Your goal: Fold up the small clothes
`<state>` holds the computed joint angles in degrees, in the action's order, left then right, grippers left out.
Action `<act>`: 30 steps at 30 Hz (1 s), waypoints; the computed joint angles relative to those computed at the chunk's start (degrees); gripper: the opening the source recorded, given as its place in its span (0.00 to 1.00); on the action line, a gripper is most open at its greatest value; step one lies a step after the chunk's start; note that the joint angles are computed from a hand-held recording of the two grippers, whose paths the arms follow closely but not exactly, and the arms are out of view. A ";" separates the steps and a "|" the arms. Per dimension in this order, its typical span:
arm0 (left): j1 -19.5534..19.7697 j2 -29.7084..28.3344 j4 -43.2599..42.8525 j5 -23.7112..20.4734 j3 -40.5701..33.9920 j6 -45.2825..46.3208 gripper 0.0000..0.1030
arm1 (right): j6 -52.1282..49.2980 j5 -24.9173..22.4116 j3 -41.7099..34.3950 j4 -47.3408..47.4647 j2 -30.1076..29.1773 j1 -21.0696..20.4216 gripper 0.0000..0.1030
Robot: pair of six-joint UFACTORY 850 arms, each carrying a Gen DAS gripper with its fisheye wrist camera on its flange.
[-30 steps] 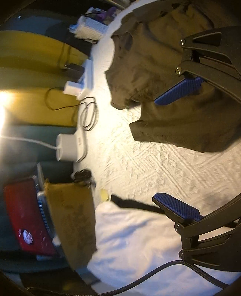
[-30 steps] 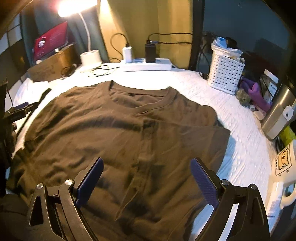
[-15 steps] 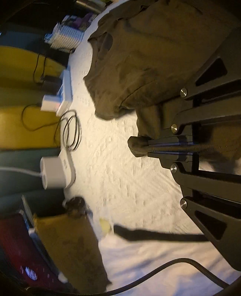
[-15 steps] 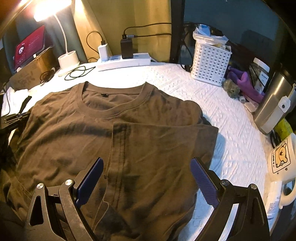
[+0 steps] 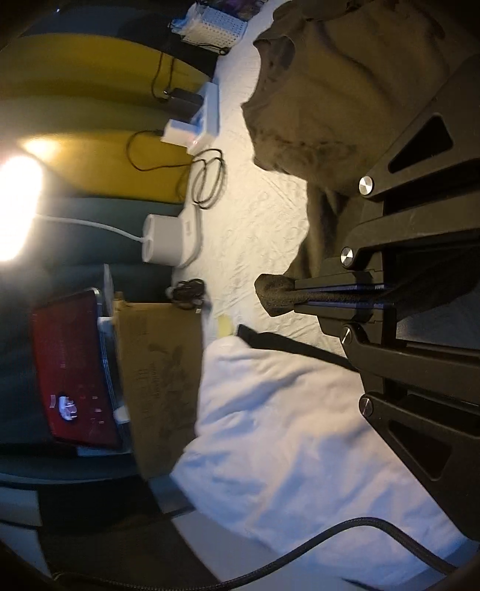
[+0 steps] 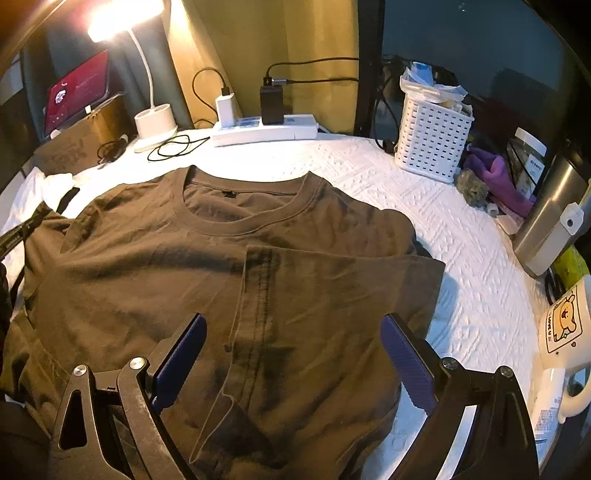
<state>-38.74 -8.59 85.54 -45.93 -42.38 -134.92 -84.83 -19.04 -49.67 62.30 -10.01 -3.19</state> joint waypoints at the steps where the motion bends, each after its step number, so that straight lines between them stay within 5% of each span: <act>1: -0.54 0.16 -0.03 -1.16 -0.20 -0.22 0.03 | -0.81 -0.27 0.22 0.83 0.23 -0.27 0.93; 9: -4.01 -0.39 0.83 -4.05 -3.42 2.49 0.03 | -6.69 -2.53 2.12 6.81 1.64 -2.90 0.93; 14: -5.44 -2.90 2.25 -1.20 -7.05 6.14 0.03 | -10.27 -4.24 3.10 10.90 2.27 -4.46 0.93; 26: -5.33 -12.78 2.25 15.23 -18.03 18.18 0.03 | -13.44 -6.59 3.71 15.35 2.40 -6.91 0.93; 30: -4.00 -15.66 -6.66 23.47 -21.02 29.27 0.07 | -13.01 -6.67 3.68 15.42 2.17 -7.41 0.93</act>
<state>-42.74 -24.25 78.88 -22.46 -63.40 -105.65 -97.84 -25.70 -45.99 77.71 -7.84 -10.61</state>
